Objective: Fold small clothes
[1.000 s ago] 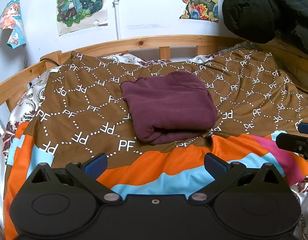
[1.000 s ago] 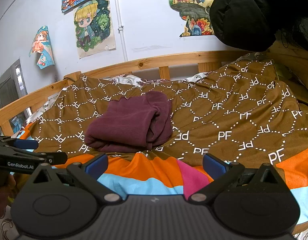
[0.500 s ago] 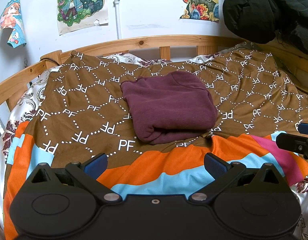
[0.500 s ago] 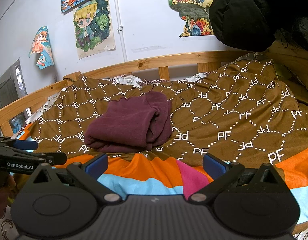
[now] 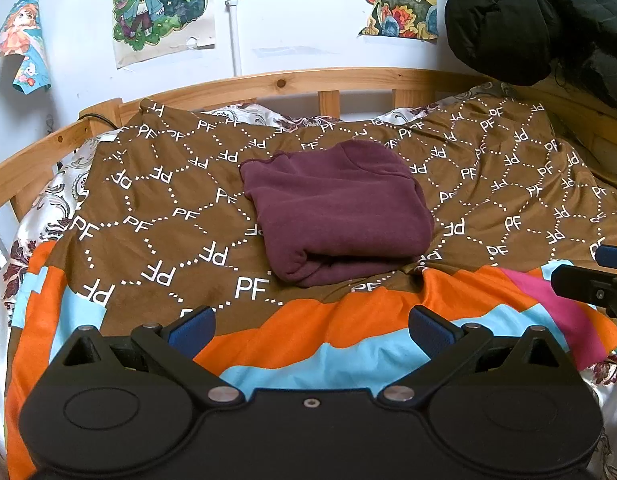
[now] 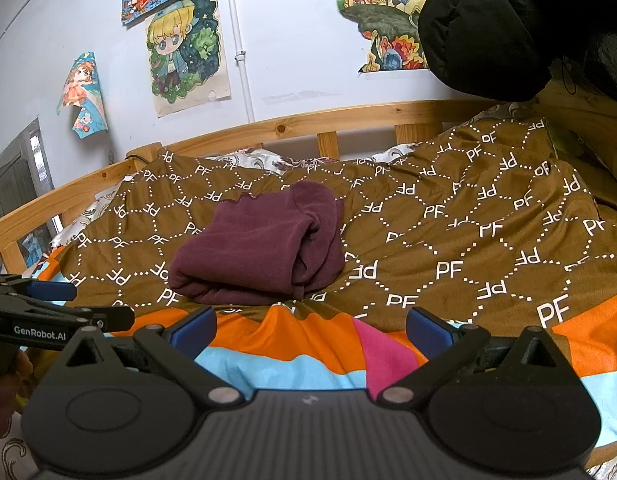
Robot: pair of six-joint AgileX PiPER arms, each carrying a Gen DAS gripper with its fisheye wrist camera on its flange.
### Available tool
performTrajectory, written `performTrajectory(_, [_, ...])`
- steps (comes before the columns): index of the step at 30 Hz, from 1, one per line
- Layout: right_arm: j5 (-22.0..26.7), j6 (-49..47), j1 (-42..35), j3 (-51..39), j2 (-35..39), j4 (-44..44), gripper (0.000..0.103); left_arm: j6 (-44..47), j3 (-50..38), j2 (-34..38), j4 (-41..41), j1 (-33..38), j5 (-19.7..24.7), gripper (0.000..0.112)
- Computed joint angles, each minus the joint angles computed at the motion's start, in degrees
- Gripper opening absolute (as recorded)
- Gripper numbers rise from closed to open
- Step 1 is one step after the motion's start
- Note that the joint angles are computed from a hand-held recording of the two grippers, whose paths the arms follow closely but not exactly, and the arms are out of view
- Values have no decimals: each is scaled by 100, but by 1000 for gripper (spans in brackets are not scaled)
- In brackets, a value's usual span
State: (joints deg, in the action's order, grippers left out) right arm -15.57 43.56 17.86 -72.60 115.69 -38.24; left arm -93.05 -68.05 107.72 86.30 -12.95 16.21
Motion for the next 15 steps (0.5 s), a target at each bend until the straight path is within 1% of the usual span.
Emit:
performTrajectory(11, [6, 35, -2, -4, 11, -20, 103, -4, -8, 14, -8, -9, 23, 102])
performTrajectory(13, [13, -10, 10, 3, 19, 47, 103, 225, -40, 25, -238, -3, 0, 102])
performTrajectory(15, [13, -92, 26, 19, 18, 144, 103, 183, -30, 11, -192, -9, 22, 102])
